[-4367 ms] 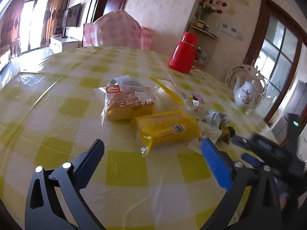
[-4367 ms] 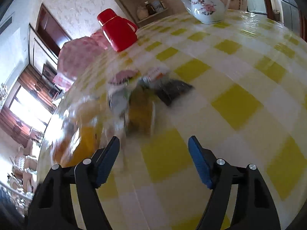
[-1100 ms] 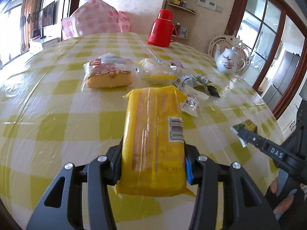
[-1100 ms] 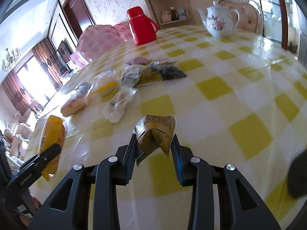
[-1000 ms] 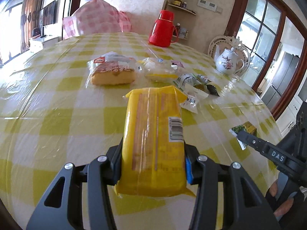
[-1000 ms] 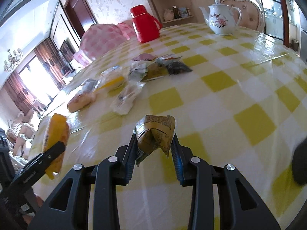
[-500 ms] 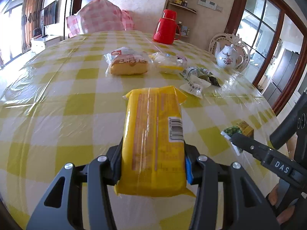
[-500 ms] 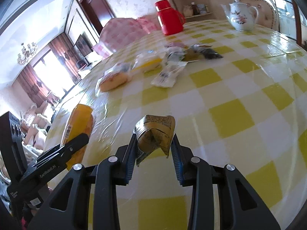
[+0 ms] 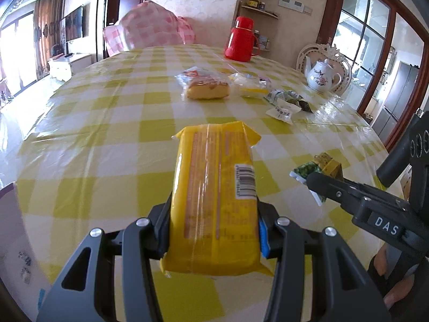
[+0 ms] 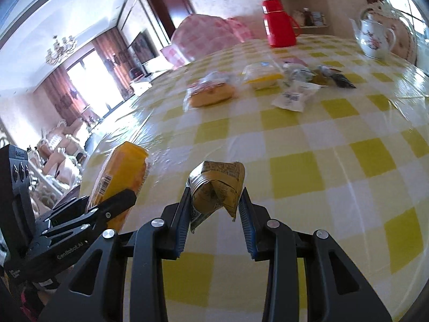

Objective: Organize snacks
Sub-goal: 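Carry the yellow cake pack and gold candy over the lavender box with both tools, then open both grippers to drop the held snacks into the lavender box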

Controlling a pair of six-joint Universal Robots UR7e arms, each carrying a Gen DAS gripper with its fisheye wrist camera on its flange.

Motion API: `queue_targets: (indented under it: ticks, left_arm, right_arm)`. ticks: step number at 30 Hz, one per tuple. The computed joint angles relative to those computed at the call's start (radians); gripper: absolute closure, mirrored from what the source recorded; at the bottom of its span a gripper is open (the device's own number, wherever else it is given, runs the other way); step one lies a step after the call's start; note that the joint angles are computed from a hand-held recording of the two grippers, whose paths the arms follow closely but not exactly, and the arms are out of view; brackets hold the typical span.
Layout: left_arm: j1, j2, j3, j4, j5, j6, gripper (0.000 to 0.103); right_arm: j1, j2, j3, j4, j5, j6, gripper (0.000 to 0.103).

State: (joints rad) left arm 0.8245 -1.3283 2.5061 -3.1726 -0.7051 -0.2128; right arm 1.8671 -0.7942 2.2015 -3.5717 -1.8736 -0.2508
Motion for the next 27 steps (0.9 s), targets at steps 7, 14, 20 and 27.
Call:
queue_targets:
  ticks: [7, 14, 20, 27]
  left_arm:
    - [-0.020, -0.145, 0.073, 0.102, 0.035, -0.027, 0.054]
    - [-0.025, -0.373, 0.121, 0.330, 0.083, -0.080, 0.054]
    - [-0.040, -0.591, 0.126, 0.609, 0.128, -0.137, 0.054]
    - [-0.003, -0.814, 0.090, 0.895, 0.155, -0.184, 0.054]
  right_arm:
    - [0.055, 0.045, -0.017, 0.030, -0.005, -0.009, 0.068]
    - [0.130, 0.108, -0.057, 0.083, -0.010, -0.031, 0.068]
    - [0.199, 0.165, -0.104, 0.155, -0.003, -0.050, 0.068]
    - [0.296, 0.222, -0.150, 0.231, 0.012, -0.100, 0.068]
